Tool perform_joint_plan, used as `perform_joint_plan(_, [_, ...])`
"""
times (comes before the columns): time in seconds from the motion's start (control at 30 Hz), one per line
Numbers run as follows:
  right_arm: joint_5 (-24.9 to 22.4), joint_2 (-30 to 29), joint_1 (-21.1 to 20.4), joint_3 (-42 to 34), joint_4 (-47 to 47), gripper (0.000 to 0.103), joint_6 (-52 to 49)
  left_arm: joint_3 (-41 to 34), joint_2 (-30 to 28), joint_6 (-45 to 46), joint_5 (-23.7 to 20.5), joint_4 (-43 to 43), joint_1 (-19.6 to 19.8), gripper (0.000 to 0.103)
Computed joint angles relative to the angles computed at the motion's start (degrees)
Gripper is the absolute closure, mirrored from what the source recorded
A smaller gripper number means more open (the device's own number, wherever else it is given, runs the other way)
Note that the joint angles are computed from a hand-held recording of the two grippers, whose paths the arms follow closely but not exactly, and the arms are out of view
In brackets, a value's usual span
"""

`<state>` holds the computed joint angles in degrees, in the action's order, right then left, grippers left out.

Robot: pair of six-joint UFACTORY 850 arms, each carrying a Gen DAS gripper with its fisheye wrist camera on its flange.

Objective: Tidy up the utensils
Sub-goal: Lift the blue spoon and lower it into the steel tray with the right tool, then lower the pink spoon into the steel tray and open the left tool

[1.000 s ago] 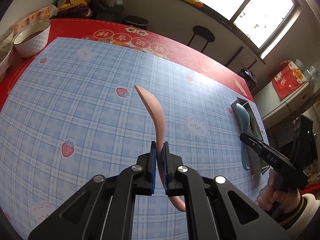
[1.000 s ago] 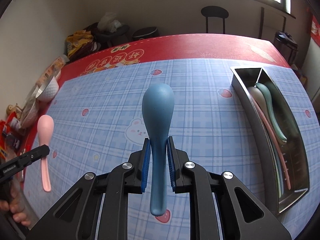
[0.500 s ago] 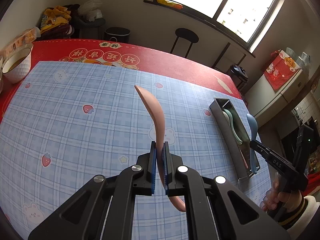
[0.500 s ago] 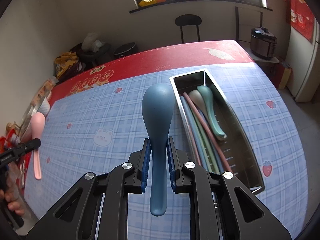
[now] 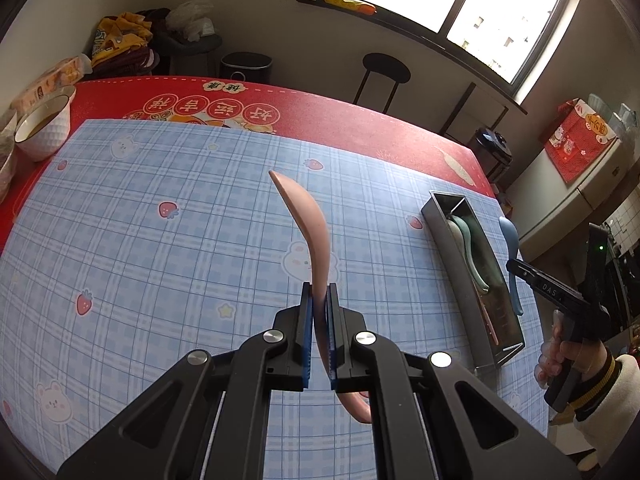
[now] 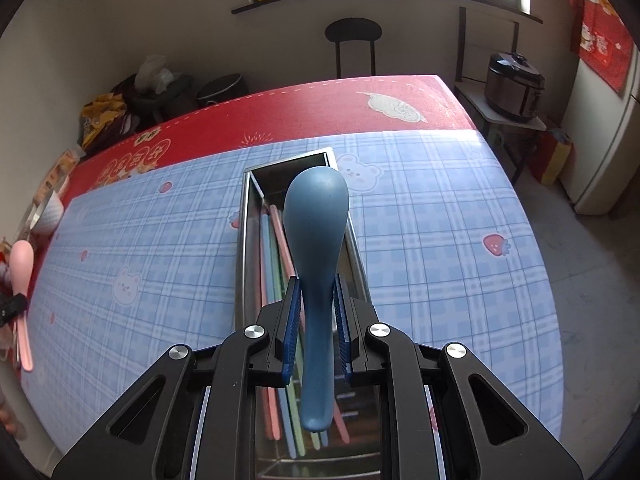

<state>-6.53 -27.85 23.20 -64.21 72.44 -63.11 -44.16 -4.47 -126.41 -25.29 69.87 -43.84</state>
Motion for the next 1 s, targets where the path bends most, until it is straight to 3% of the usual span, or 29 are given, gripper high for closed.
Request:
perform_joint_plan(0.1, [-1.5, -2.9, 0.2, -3.3, -13.0, 0.086, 11.4, 0.0, -0.3, -0.3, -1.0, -1.6, -0.6, 0.097])
perform_joint_plan(0.27, [-3.2, -7.0, 0.8, -7.6, -25.5, 0.086, 24.0, 0.8, 0.2, -1.6, -3.1, -4.2, -1.5, 0.097])
perform_joint_plan(0.5, [-4.4, -10.1, 0.8, -11.3, -29.9, 0.085, 30.1, 1.4, 1.5, -2.4, -5.9, -6.3, -2.6, 0.097])
perform_joint_plan(0.67, [-4.5, -8.9, 0.6, -10.4, -23.8, 0.084, 24.4, 0.0, 0.5, -1.3, -5.1, -6.3, -2.4, 0.097])
perform_joint_plan(0.87, [-6.1, -3.9, -1.3, -4.6, -0.9, 0.084, 3.2, -4.0, -2.9, 2.2, -2.4, -5.1, -2.0, 0.097])
perform_joint_plan(1.0, [-7.8, -0.5, -2.9, 0.0, 10.3, 0.084, -5.7, -7.7, -6.3, 3.9, 3.1, -4.4, -0.5, 0.097])
